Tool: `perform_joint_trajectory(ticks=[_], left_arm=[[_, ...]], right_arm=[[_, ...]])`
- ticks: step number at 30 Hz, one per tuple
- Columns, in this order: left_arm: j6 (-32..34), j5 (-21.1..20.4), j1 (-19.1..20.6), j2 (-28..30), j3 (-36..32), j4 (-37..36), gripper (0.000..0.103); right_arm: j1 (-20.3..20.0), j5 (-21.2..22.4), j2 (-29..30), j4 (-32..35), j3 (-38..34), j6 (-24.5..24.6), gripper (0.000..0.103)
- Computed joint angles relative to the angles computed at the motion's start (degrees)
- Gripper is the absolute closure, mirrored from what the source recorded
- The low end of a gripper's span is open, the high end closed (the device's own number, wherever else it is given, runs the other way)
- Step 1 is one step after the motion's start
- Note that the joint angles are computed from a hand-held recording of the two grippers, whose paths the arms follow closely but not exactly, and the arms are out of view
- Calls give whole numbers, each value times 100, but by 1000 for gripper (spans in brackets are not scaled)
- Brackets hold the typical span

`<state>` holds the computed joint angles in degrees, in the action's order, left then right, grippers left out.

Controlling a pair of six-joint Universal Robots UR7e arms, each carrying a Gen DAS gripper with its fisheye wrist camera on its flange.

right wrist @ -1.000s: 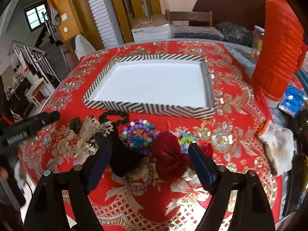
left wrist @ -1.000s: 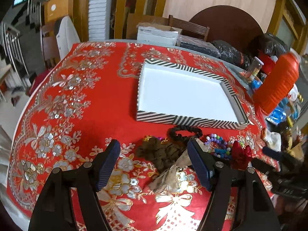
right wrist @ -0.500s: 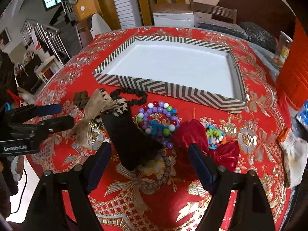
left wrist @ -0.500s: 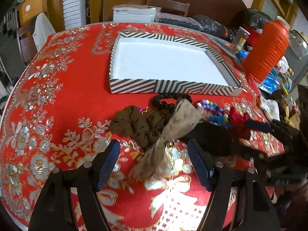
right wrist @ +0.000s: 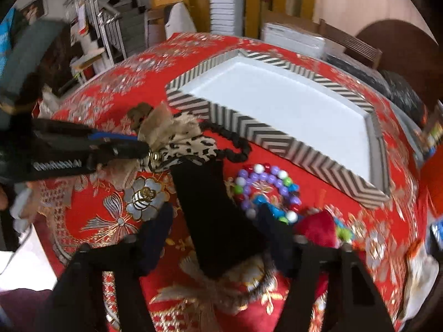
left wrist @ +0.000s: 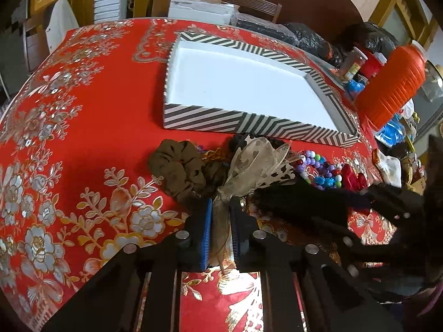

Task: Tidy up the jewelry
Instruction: 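Grasp the black velvet headband with the right gripper while the left gripper grasps the tan bow clip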

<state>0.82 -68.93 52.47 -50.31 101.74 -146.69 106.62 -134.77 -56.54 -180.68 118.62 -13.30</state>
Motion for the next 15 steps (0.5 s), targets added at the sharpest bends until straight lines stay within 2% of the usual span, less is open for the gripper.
perform_joint_trajectory(ticks=[1,2,3,4,6,15], left_arm=[[-38,-12,3,-46,32,-17,95],[-26,-6,10,-45,24,-38,96],[-19,-7,2,-80,44,-75,96],[-21,-7,-12,-104,42,-109,96],[-22,-71,-33,-214,46,-153,97],[156,-72,-195,-493,-25,-407,97]], right_arm=[[-1,-41,55,-51,-9,-62,74],[-4,-27,89,-214,16,-148,79],[-11,40,68,-308,51,-149,89],[-13,103,28,-323,71,-86,93],[-28,417,-180,-358,176,54,95],[-63,1310,-996,-692,574,551,95]])
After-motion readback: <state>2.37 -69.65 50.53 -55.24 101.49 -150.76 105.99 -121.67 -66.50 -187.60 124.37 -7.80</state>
